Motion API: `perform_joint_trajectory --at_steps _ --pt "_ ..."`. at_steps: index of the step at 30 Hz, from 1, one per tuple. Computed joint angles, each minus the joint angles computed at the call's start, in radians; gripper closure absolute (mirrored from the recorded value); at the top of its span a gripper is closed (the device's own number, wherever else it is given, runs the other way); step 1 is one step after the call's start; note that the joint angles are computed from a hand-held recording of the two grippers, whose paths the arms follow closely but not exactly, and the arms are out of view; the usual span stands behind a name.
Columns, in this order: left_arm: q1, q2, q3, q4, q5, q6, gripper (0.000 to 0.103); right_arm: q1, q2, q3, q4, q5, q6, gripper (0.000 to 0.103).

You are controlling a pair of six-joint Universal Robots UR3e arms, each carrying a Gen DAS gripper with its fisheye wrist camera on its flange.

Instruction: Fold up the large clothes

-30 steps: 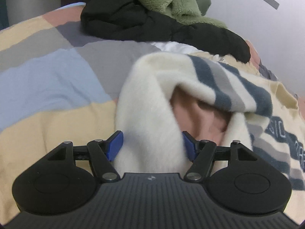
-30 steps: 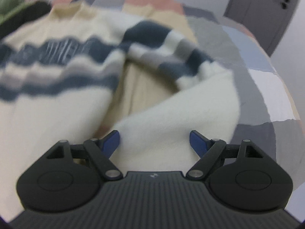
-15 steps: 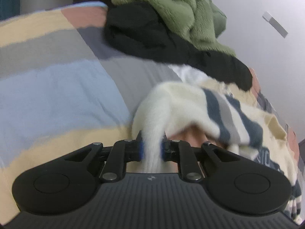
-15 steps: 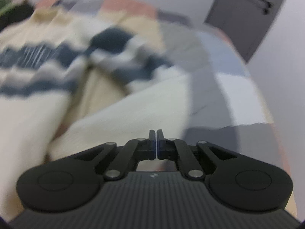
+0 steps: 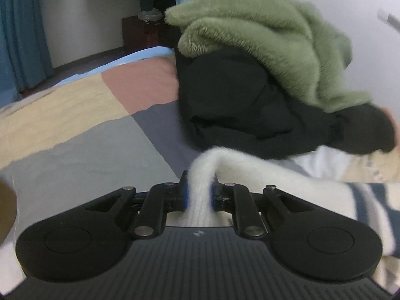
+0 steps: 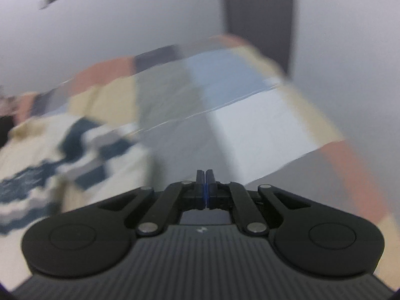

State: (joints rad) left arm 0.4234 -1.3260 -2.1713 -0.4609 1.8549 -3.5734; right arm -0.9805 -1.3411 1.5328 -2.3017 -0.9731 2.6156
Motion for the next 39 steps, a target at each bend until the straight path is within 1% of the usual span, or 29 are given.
perform_joint_trajectory --at_steps 3,5,6,9,10,11,12,13,14,17,18,19,20,21,22,23,24,27,29,30,31,32,35,38,39 --pt "0.006 -0.165 0.05 0.068 0.022 -0.012 0.086 0.05 -0.034 0.06 0.053 0.042 -0.063 0.098" --pt "-0.001 -0.242 0.071 0.103 0.043 -0.026 0.086 0.105 -0.05 0.096 0.085 0.045 -0.119 0.097" --pt "-0.008 -0.276 0.076 0.131 0.058 -0.013 0.086 0.124 -0.057 0.106 0.109 0.043 -0.144 0.097" --pt "-0.035 -0.356 0.117 0.157 0.1 0.022 0.086 0.188 -0.059 0.106 0.251 0.059 -0.264 0.095" --pt "-0.032 -0.365 0.123 0.161 0.097 0.029 0.086 0.211 -0.059 0.107 0.281 0.052 -0.288 0.088" --pt "-0.028 -0.369 0.125 0.164 0.092 0.035 0.086 0.232 -0.059 0.11 0.306 0.043 -0.319 0.072" --pt "-0.021 -0.376 0.13 0.17 0.082 0.047 0.085 0.246 -0.068 0.119 0.331 0.039 -0.345 0.062" --pt "-0.015 -0.373 0.127 0.174 0.074 0.056 0.085 0.255 -0.081 0.131 0.354 0.038 -0.371 0.049" --pt "-0.011 -0.363 0.116 0.179 0.065 0.059 0.085 0.262 -0.088 0.136 0.377 0.042 -0.403 0.048" --pt "-0.011 -0.324 0.068 0.211 0.052 0.06 0.084 0.287 -0.124 0.159 0.425 0.023 -0.511 0.049" --pt "-0.015 -0.303 0.055 0.201 0.05 0.063 0.077 0.302 -0.147 0.184 0.416 0.002 -0.554 0.049" --pt "-0.018 -0.281 0.043 0.191 0.046 0.062 0.065 0.316 -0.159 0.204 0.395 -0.02 -0.595 0.049" --pt "-0.023 -0.264 0.034 0.18 0.045 0.06 0.055 0.33 -0.18 0.234 0.368 -0.044 -0.634 0.049" --pt "-0.033 -0.242 0.029 0.153 0.05 0.06 0.041 0.341 -0.2 0.265 0.334 -0.072 -0.672 0.049" --pt "-0.044 -0.219 0.02 0.139 0.051 0.06 0.038 0.361 -0.218 0.31 0.261 -0.112 -0.698 0.05" --pt "-0.055 -0.188 0.003 0.131 0.045 0.063 0.038 0.383 -0.235 0.368 0.162 -0.144 -0.705 0.051" --pt "-0.07 -0.147 -0.011 0.111 0.035 0.062 0.037 0.393 -0.245 0.411 0.092 -0.159 -0.713 0.051" --pt "-0.132 -0.052 -0.015 0.015 0.036 0.023 0.037 0.39 -0.266 0.462 0.03 -0.155 -0.688 0.052" --pt "-0.187 -0.002 -0.005 -0.036 0.037 -0.005 0.037 0.377 -0.285 0.497 -0.003 -0.137 -0.69 0.062" --pt "-0.228 0.021 0.011 -0.066 0.042 -0.024 0.037 0.367 -0.287 0.501 -0.01 -0.129 -0.675 0.064" --pt "-0.27 0.033 0.027 -0.088 0.051 -0.043 0.037 0.345 -0.304 0.508 -0.004 -0.114 -0.665 0.074" --pt "-0.308 0.041 0.045 -0.105 0.054 -0.057 0.037 0.326 -0.329 0.528 -0.019 -0.102 -0.657 0.086" --pt "-0.447 0.026 0.107 -0.121 0.086 -0.098 0.037 0.245 -0.39 0.553 -0.05 -0.039 -0.616 0.087" --pt "-0.633 -0.063 0.223 -0.139 0.173 -0.161 0.037 0.114 -0.452 0.575 -0.068 0.075 -0.606 0.087" --pt "-0.679 -0.089 0.255 -0.135 0.177 -0.181 0.037 0.067 -0.459 0.566 -0.06 0.113 -0.586 0.087"
